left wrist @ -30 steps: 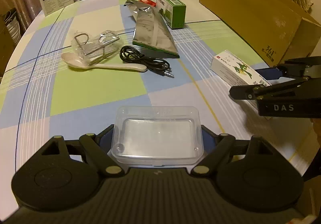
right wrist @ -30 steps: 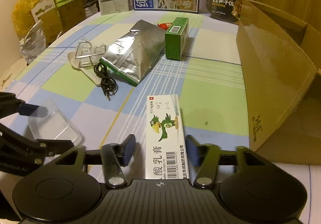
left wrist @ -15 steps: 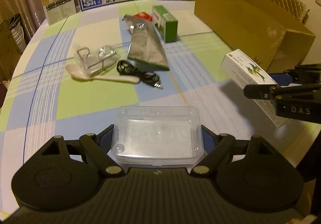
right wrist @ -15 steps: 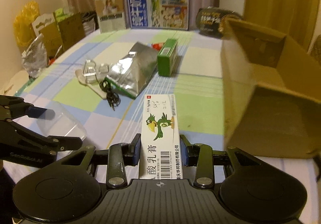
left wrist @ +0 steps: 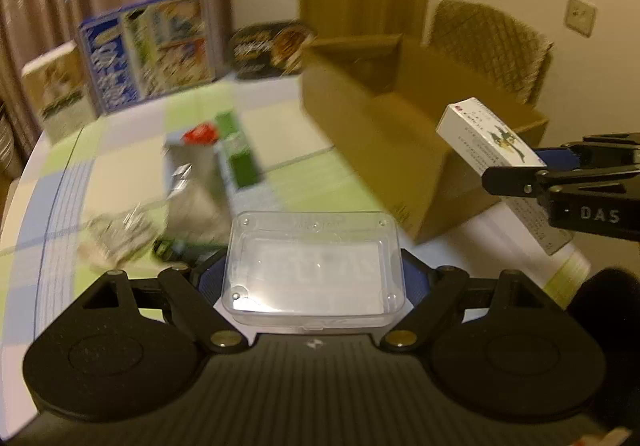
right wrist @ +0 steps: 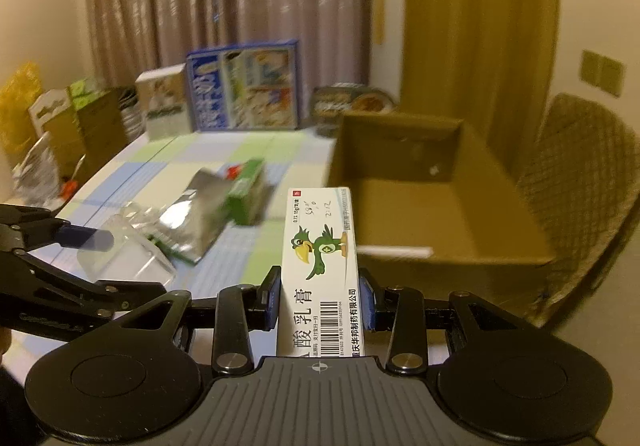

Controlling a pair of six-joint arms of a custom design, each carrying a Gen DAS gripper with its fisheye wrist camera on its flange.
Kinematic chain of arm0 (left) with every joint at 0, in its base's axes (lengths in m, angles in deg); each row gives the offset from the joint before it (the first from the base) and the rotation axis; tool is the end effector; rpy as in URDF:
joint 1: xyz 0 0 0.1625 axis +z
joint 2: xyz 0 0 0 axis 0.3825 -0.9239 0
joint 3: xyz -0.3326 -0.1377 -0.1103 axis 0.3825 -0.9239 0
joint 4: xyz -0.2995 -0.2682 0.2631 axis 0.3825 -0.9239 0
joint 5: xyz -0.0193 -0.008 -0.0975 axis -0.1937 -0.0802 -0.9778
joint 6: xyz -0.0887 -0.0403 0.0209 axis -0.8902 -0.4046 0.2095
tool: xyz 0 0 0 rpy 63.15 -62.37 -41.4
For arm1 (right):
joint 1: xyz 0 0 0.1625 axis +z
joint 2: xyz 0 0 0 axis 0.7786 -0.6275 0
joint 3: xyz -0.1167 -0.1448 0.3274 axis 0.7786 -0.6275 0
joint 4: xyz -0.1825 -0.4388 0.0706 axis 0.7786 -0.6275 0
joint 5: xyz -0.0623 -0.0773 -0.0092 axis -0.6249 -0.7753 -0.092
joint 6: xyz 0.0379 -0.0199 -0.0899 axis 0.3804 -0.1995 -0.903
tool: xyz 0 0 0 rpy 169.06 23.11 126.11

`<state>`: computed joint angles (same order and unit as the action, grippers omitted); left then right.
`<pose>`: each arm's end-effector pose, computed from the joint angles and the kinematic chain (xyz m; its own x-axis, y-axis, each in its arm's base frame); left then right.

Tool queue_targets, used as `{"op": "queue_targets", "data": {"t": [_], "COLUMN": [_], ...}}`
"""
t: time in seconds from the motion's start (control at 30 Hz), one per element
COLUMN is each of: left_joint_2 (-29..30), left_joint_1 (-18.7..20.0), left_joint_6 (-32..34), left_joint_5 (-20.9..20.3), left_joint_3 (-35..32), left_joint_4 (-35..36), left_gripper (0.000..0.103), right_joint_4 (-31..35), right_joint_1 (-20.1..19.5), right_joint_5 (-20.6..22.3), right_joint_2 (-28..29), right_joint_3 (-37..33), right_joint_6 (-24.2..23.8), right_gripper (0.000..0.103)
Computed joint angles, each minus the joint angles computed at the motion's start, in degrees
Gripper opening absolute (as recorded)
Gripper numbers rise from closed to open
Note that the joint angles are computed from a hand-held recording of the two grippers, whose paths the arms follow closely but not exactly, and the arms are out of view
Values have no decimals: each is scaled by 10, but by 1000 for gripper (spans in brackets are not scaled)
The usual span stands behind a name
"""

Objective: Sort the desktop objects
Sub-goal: 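Carry the ointment box with the right tool while the left tool carries the clear box to the cardboard box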

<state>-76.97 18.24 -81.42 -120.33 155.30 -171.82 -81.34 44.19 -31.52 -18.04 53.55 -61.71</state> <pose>-0.3380 -0.5781 0.1457 -0.7018 0.0722 -0.7087 0.5577 0.6747 -0.4835 0.1796 -0.6139 0.3136 -0.5849 -0.5918 0.5548 -0.8093 0.4717 -0.3501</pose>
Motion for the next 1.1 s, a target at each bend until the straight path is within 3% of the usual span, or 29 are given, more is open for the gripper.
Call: {"op": "queue_targets", "data": {"t": [0.27, 0.7, 1.0, 1.1], "left_joint_2": [113, 256, 306, 312], "left_joint_1": [8, 46, 67, 69], "left_joint_6": [115, 219, 238, 249], "left_joint_5": [-32, -90, -115, -115], "left_joint_3": [-140, -332, -398, -406], "left_joint_4": [-56, -66, -58, -56], "left_gripper": [82, 82, 83, 91], "right_joint_4": [-6, 34, 51, 55], "right_joint_1": [-13, -27, -36, -38], "right_joint_5": [12, 10, 7, 7], "right_joint_2": [48, 158, 207, 213], "right_joint_3": [-93, -248, -305, -311], "right_joint_6": [4, 21, 32, 33], "right_gripper": [35, 36, 36, 36]}}
